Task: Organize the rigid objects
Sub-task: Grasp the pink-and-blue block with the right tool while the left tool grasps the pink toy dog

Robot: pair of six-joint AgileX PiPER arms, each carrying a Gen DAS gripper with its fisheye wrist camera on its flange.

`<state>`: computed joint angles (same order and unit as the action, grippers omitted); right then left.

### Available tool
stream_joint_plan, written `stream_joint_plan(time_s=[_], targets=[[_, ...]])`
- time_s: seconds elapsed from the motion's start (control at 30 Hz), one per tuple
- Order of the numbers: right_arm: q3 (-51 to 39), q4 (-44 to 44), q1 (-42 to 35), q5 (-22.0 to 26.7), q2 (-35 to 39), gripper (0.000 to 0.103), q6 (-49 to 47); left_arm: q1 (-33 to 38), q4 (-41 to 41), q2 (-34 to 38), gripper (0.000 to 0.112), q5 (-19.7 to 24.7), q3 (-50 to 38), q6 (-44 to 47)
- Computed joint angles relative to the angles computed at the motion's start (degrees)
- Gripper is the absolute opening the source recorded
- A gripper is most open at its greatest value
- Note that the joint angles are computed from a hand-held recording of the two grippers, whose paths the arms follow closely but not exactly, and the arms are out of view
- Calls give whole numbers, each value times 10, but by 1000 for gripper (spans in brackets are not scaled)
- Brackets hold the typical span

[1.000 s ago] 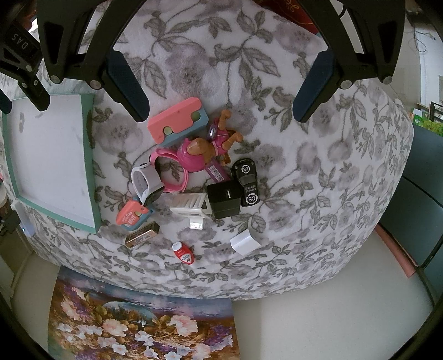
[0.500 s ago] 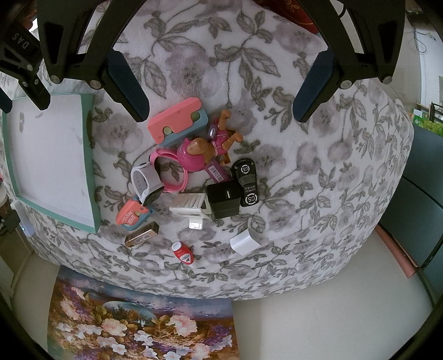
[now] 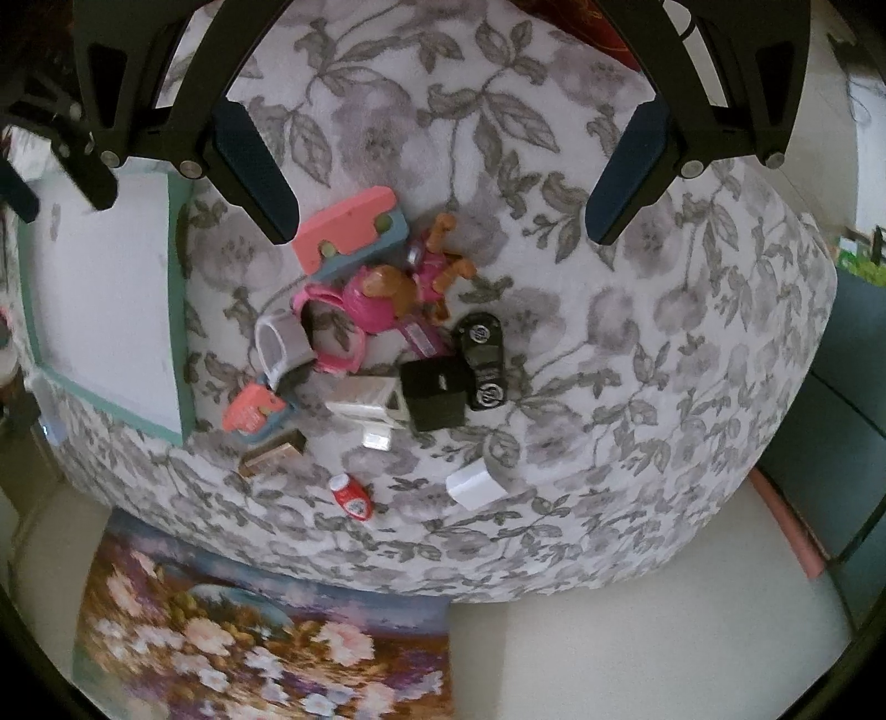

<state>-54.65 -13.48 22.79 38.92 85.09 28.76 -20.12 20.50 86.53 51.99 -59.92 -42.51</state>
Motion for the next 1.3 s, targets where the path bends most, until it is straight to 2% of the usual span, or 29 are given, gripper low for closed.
stream_joint_plan(time_s=[0.1, 0.37, 0.63, 0.8, 1.17, 1.3], targets=[[-27, 54, 6, -4, 21, 103, -64, 28, -2, 3, 103, 6, -9, 12], [-117, 113, 64, 15, 123, 103, -118, 108, -51, 22, 103, -19, -3, 68], [-199, 133, 115, 32, 228, 103, -137, 170, -79, 58, 103, -44, -5, 123], [-223, 160, 123, 37, 263, 103, -157, 212, -101, 78, 103, -65, 2, 148], [-282, 93, 158, 62, 336, 103, -91, 225, -144, 92, 103, -90, 15, 185], [-282, 90, 158, 49, 344, 103, -80, 226, -155, 90, 103, -96, 18, 192]])
